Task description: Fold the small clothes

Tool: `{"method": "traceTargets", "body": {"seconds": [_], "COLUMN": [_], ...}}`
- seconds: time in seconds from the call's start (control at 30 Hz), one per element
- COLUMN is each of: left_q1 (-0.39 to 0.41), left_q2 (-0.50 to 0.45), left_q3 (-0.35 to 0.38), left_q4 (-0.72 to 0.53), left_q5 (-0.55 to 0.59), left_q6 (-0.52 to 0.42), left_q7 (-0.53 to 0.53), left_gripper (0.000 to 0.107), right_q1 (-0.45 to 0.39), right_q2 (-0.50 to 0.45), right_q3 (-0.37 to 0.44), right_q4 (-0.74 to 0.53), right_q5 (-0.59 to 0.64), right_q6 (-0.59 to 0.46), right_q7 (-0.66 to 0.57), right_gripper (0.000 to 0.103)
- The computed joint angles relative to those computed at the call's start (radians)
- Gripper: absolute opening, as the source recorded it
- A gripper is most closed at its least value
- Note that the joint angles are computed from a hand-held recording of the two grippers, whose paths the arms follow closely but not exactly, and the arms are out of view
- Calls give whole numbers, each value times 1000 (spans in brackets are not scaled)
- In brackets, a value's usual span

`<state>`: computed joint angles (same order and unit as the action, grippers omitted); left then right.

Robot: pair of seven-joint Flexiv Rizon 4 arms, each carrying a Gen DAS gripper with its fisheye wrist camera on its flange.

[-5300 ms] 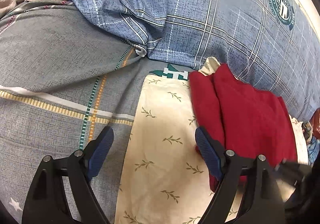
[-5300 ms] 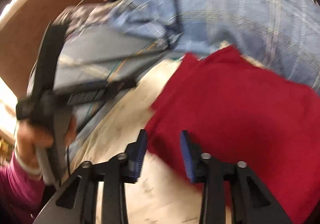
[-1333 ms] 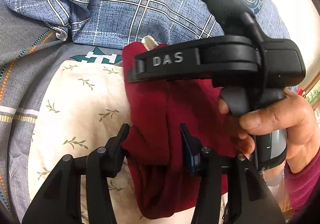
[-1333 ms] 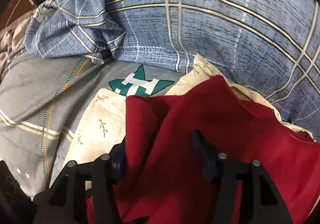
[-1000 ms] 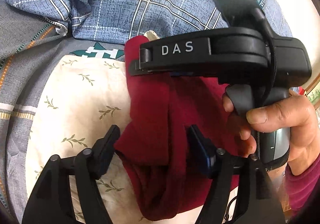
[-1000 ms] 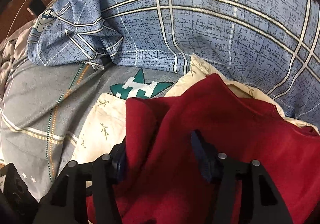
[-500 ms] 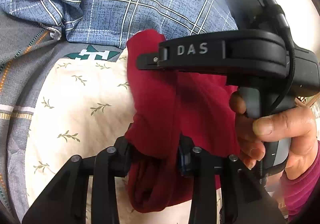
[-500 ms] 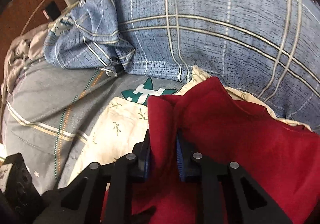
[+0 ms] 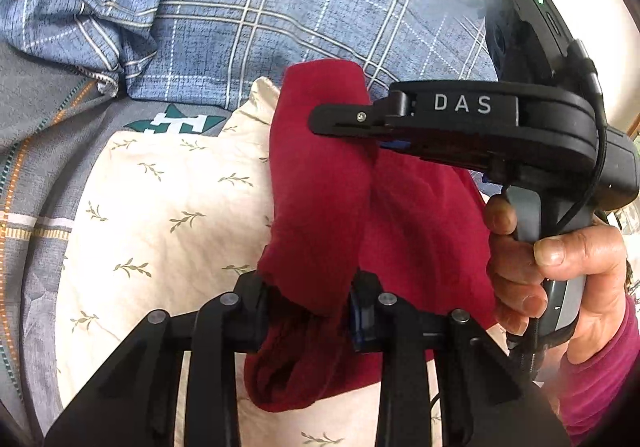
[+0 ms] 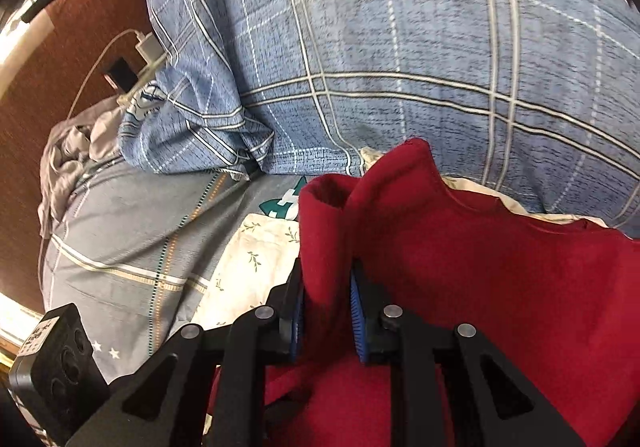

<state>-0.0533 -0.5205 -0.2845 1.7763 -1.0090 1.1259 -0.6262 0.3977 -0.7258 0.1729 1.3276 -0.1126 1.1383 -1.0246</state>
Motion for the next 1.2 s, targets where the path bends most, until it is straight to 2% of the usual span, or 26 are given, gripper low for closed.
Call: {"method": "traceTargets", "body": {"seconds": [0.23, 0.67, 0.87, 0.97, 1.13, 1.17, 1.2], "left_q1": [-27, -114, -173, -200, -255, -266, -269], "left_q2": [26, 54, 18, -16, -99, -120, -132], "left_q3": [19, 16, -3, -10, 2, 6, 4], "left_q4": [-4, -79, -127, -170, -251, -270, -279], "left_q5": [75, 231, 291, 326, 413, 431, 442], "left_q6": [-5, -78, -87, -114, -145, -151, -151], "left_q7": [-44, -142, -182, -214, -302, -323, -333], "left_gripper": [25, 24, 21, 20, 19, 19, 19], "right_q1": [-18, -92, -146, -184, -203, -215, -254], "right_q2": [54, 232, 313, 335, 333, 325, 314], "right_q3": [2, -30, -58, -55, -90, -86, -48], "right_q4": [62, 298, 433, 488, 549, 552, 547], "right_q5": [7, 4, 1, 17, 6, 12, 45], "right_q6": [31, 182, 255, 286, 311, 305, 298], "right_q7": [-7, 22, 61, 70, 115, 122, 104], "right_gripper": [19, 18, 11, 11, 11, 11, 12]}}
